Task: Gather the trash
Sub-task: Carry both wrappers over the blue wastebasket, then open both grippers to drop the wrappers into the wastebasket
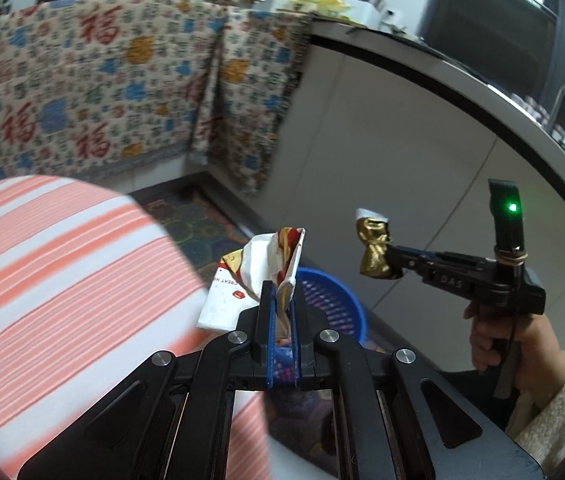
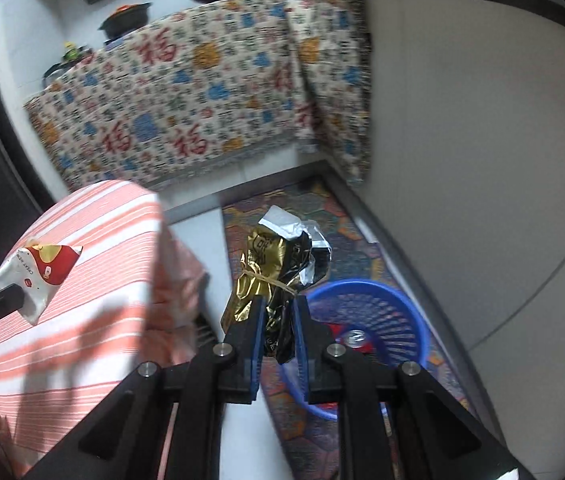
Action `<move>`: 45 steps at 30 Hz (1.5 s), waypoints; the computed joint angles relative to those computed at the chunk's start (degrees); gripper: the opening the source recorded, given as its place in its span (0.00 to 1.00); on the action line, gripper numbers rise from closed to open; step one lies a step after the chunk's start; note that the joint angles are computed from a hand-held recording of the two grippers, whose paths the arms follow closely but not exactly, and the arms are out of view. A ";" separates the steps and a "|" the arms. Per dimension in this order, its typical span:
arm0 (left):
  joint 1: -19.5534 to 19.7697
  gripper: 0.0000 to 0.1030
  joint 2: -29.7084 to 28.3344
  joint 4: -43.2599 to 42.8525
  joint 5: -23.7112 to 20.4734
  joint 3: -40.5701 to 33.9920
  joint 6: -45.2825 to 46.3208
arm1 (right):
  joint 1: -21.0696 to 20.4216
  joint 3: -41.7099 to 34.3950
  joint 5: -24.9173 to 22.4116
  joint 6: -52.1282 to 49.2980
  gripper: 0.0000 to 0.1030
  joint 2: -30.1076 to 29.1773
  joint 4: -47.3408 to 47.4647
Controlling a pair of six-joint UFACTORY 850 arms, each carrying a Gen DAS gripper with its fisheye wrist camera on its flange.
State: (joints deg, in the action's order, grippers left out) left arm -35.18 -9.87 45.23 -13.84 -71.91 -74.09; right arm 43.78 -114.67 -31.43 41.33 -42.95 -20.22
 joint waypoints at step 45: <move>0.59 0.06 -35.17 -53.76 -5.58 -36.23 47.10 | -10.22 0.88 -1.30 -15.68 0.17 -5.83 20.29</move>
State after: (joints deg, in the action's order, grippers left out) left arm -34.59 -45.04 -8.53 -19.41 -108.14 -26.99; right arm 33.56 -113.79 -32.73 25.65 -48.78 0.07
